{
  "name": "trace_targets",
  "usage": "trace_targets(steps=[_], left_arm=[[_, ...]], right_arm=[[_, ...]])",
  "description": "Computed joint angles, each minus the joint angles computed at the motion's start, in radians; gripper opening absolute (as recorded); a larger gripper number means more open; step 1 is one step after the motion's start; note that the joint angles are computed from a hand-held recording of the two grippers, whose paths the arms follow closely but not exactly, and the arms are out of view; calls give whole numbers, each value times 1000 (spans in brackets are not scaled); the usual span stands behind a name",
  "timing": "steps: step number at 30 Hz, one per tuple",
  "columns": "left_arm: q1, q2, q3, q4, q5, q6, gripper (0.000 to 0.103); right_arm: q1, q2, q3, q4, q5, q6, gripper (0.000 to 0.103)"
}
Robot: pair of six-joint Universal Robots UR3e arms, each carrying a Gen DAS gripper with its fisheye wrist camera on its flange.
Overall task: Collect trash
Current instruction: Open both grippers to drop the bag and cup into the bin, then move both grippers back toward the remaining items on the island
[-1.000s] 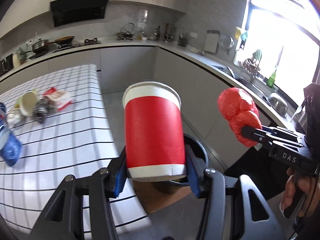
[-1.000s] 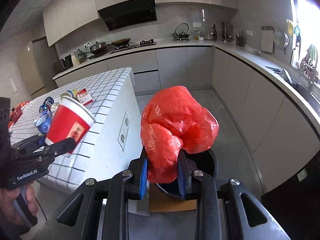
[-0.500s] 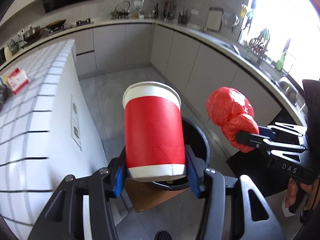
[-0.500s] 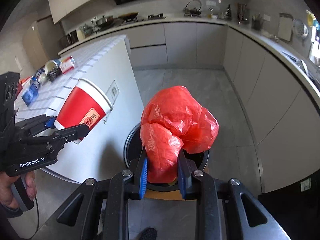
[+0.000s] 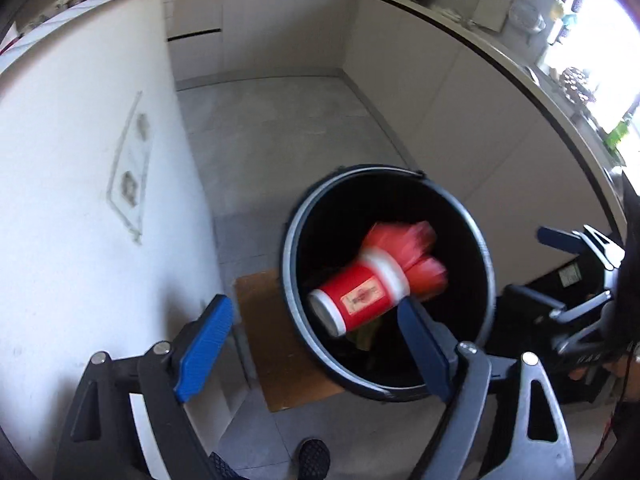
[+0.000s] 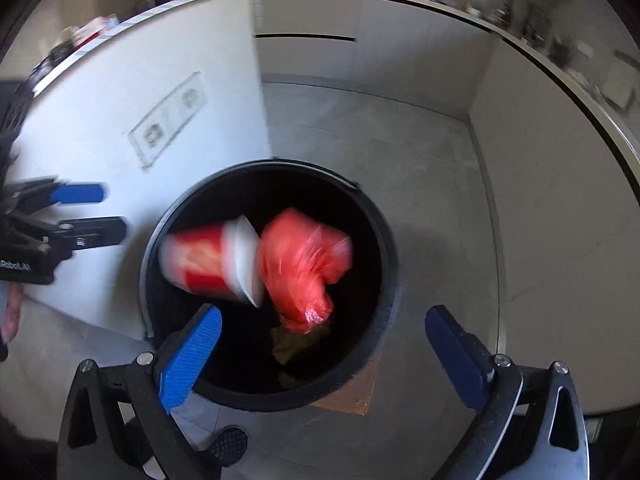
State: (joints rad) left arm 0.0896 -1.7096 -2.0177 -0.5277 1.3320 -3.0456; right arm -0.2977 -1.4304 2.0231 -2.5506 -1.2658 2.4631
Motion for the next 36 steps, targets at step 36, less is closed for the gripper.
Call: trace_targets(steps=[36], left_arm=[[340,802,-59,-473,-118,132,87]], right_arm=[[234,-445,-152,217,-88,543,103]])
